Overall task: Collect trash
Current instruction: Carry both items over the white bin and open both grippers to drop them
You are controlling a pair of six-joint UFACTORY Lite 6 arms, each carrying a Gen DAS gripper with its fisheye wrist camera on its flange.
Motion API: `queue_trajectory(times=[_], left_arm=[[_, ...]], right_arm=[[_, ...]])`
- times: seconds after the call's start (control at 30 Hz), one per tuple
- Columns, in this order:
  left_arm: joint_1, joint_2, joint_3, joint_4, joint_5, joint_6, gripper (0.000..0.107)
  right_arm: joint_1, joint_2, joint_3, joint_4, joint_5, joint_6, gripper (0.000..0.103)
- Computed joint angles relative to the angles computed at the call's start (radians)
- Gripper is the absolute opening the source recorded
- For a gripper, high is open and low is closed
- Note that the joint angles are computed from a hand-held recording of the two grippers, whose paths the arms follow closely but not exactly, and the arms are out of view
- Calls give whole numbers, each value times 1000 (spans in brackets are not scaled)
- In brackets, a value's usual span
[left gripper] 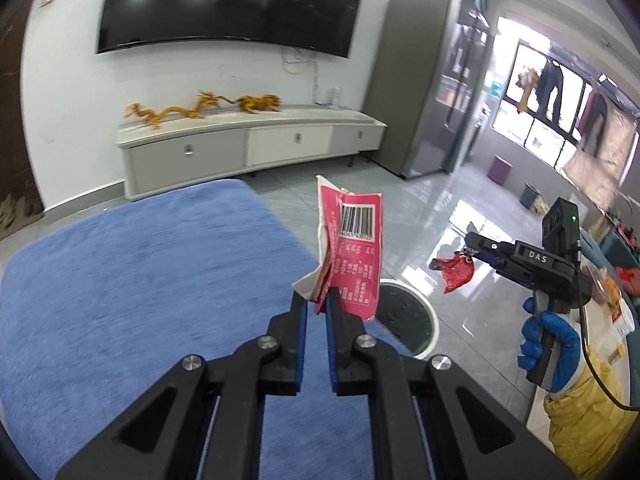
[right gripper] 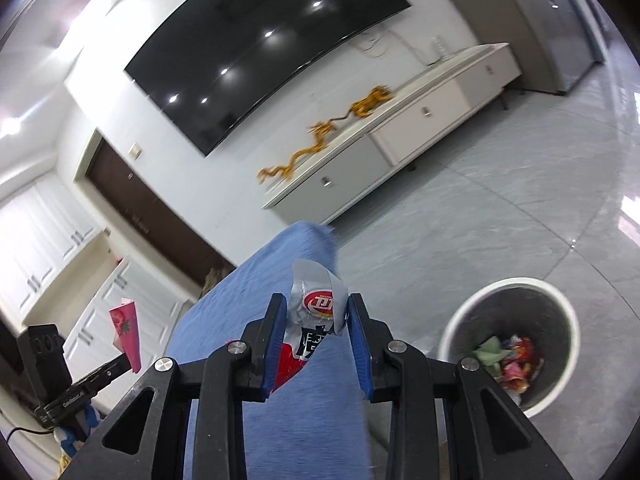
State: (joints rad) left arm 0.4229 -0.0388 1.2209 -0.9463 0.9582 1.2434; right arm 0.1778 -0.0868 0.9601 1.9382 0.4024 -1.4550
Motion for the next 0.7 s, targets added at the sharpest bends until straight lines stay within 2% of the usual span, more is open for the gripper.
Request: queue_trajectory(times=[0.23,0.47,0.7], left_arm=[[-344,32,-14,89,-219,-160,8],[-620,183,75,232,-382,-336,8],[-737,359,193,317,-443,-434,8]], right_arm=[[-189,40,-72,25,131,-77,29],[-322,165,-83,44,232,-133,29],[-404,292,-52,41,280,-170,29]])
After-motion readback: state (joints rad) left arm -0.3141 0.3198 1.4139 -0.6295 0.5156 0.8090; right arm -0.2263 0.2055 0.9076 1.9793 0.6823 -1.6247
